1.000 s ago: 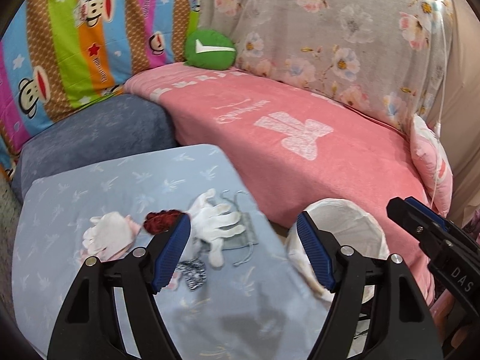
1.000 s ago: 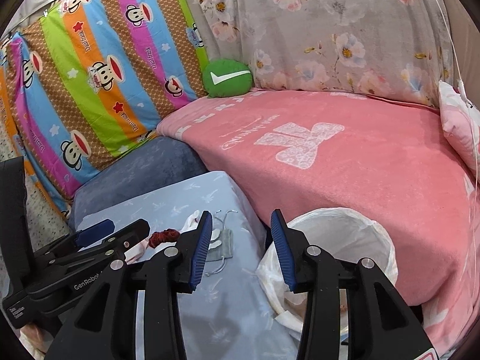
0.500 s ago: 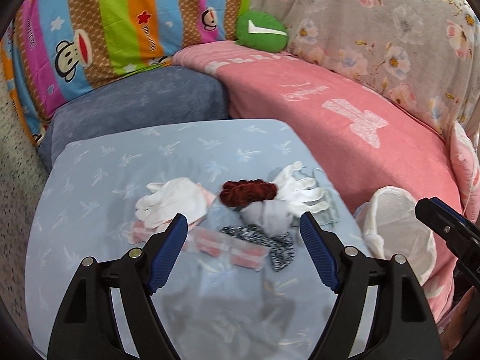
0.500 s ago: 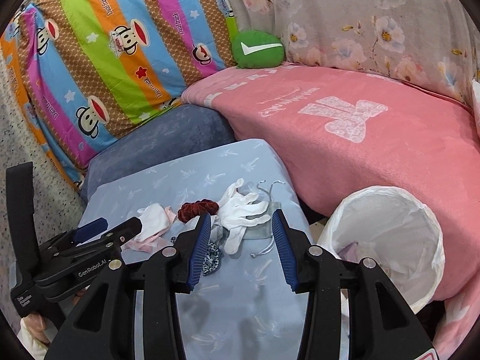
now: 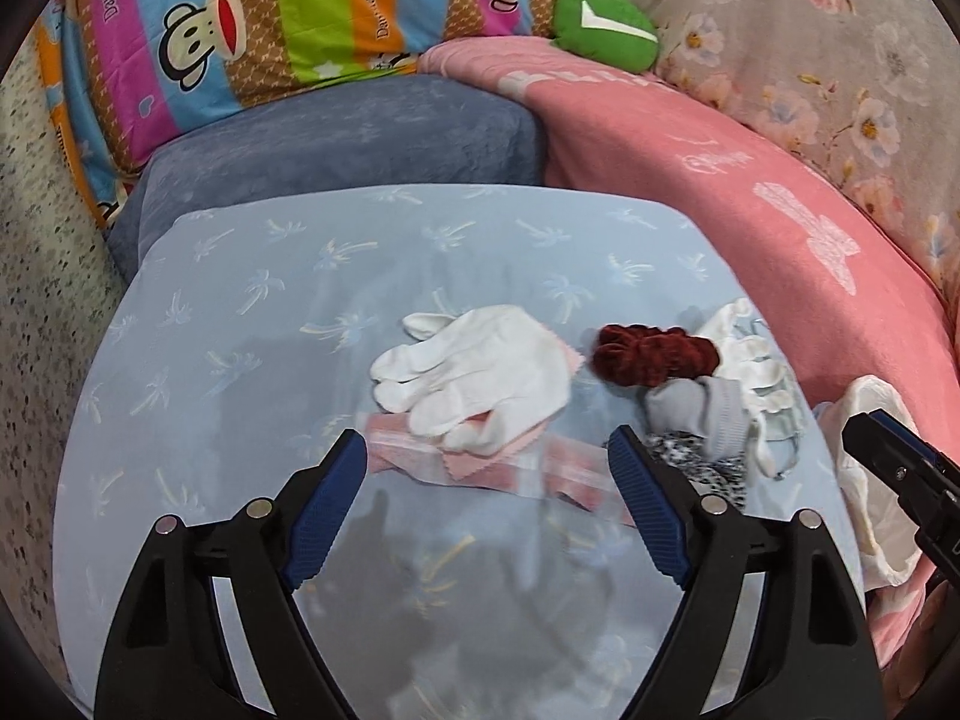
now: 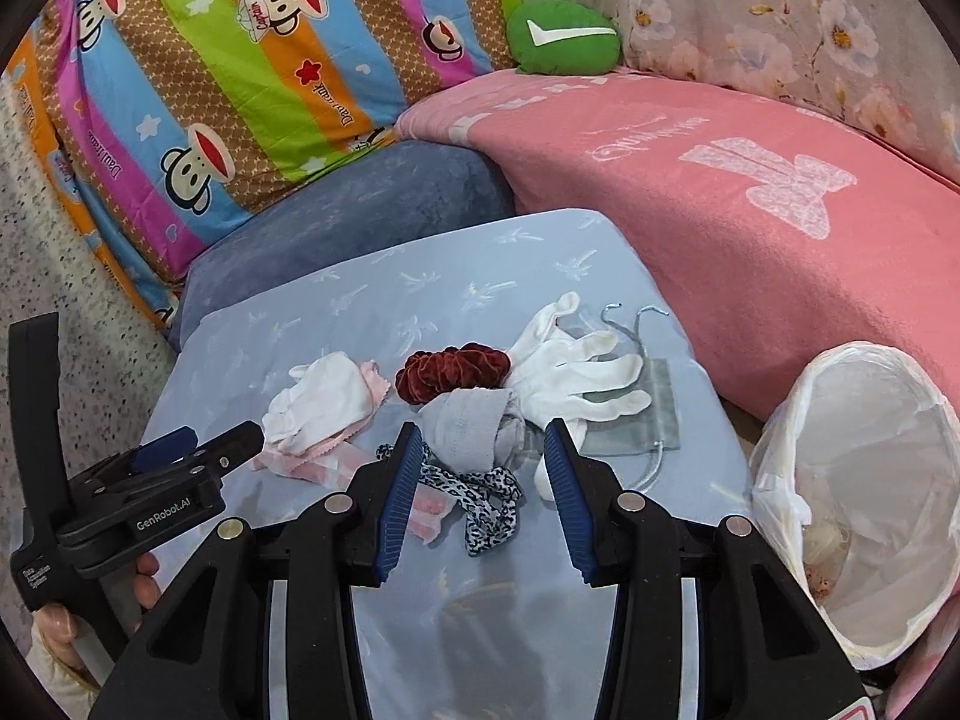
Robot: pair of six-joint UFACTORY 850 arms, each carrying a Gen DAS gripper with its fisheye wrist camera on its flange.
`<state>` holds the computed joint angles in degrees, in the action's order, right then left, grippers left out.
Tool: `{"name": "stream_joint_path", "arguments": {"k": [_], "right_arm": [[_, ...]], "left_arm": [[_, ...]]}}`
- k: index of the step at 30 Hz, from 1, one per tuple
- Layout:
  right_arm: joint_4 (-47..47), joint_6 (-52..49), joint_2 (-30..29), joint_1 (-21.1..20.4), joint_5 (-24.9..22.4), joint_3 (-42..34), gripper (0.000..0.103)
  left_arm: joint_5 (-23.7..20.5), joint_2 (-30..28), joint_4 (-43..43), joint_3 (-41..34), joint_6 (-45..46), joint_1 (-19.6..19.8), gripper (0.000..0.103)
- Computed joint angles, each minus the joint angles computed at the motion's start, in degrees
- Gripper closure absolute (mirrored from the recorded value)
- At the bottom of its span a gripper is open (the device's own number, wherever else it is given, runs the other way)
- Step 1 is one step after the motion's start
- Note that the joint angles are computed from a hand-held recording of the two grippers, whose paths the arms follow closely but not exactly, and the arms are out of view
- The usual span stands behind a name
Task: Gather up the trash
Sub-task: 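Move both open tools back over the remaining cloth items, then grasp the white cloth with the left tool while the right tool grasps the dark-red scrunchie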
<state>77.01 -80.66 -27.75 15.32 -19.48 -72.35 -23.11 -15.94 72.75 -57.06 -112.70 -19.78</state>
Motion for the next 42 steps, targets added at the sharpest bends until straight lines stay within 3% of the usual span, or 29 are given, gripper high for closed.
{"name": "stream_joint_path", "arguments": {"k": [10,13,17,18,21,23,26,29,38,42], "right_arm": [[-10.48,12.95,-9.28,3.19,0.99,-11.37,0.061],[-14.23,18.25,-12.37,3.75,1.27,-15.47,0.054],[-22.3,27.83,-16.84,4.2,0.31,-20.84,0.054],[-23.95,29.53,-17.56,4.28,0.11,-21.6,0.054],[-27.62,33.44,-19.8,4.53,-1.42,-23.71,0.056],[-27.02,32.69,-20.07,4.66,-1.52,-23.62,0.069],[-26.01,30.25,-19.37,4.89,-0.44,-22.23,0.087],[-24.75,28.78,-18.72,4.92,-0.98,-21.35,0.092],[-9.92,13.08,-11.7,3.88,-1.4,-14.43,0.095],[-2.66,5.63,-7.71,3.12,-2.08,-11.34,0.095]], "left_arm": [[5.17,-5.44,-2.67,-4.57,5.65,4.55,0.024],[7.15,-7.12,-3.06,-6.09,6.39,5.61,0.024],[8.44,-9.2,-3.51,-7.93,7.65,6.26,0.025],[8.64,-9.68,-3.78,-8.23,8.2,6.41,0.027],[10.12,-10.47,-6.44,-8.52,11.2,6.94,0.047],[11.59,-10.32,-7.26,-7.99,11.62,7.37,0.068],[12.6,-9.33,-2.48,-6.62,6.02,7.64,0.087],[13.68,-8.61,0.67,-5.85,2.51,7.89,0.096],[11.19,-3.31,13.46,-2.61,-10.37,5.84,0.098],[10.0,-0.87,15.08,-1.99,-11.91,4.81,0.098]]}}
